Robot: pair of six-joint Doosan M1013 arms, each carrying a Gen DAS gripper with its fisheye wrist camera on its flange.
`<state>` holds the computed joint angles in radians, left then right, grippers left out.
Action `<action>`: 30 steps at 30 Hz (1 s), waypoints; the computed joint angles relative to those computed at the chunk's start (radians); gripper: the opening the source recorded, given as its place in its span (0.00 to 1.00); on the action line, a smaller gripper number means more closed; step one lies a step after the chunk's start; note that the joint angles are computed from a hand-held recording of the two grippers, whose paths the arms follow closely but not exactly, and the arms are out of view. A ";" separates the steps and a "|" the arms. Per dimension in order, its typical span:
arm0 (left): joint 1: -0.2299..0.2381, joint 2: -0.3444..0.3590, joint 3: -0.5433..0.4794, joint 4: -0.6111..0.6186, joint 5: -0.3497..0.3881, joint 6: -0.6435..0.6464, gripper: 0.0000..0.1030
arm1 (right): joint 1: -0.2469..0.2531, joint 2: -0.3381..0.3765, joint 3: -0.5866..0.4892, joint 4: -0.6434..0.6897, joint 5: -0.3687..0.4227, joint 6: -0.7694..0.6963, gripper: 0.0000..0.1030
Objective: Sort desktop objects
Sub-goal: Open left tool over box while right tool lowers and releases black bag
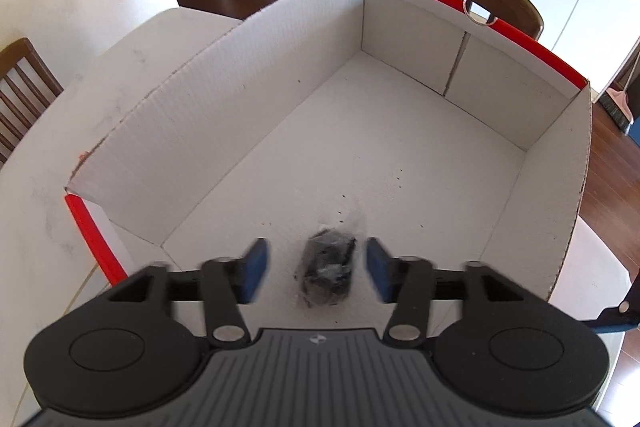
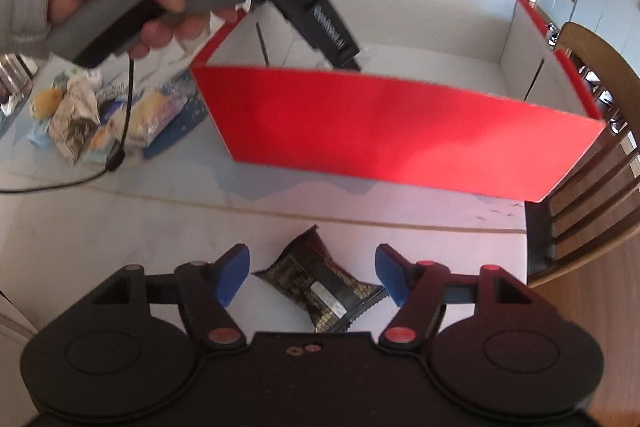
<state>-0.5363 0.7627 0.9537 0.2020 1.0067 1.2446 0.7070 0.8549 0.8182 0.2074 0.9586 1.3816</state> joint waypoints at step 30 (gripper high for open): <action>0.003 -0.047 0.064 0.005 -0.093 -0.070 0.63 | -0.032 0.000 -0.113 0.091 0.049 -0.061 0.32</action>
<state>-0.5335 0.7158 1.0181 0.2069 0.9135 1.1746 0.6747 0.8546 0.7050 0.2979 1.0078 1.3204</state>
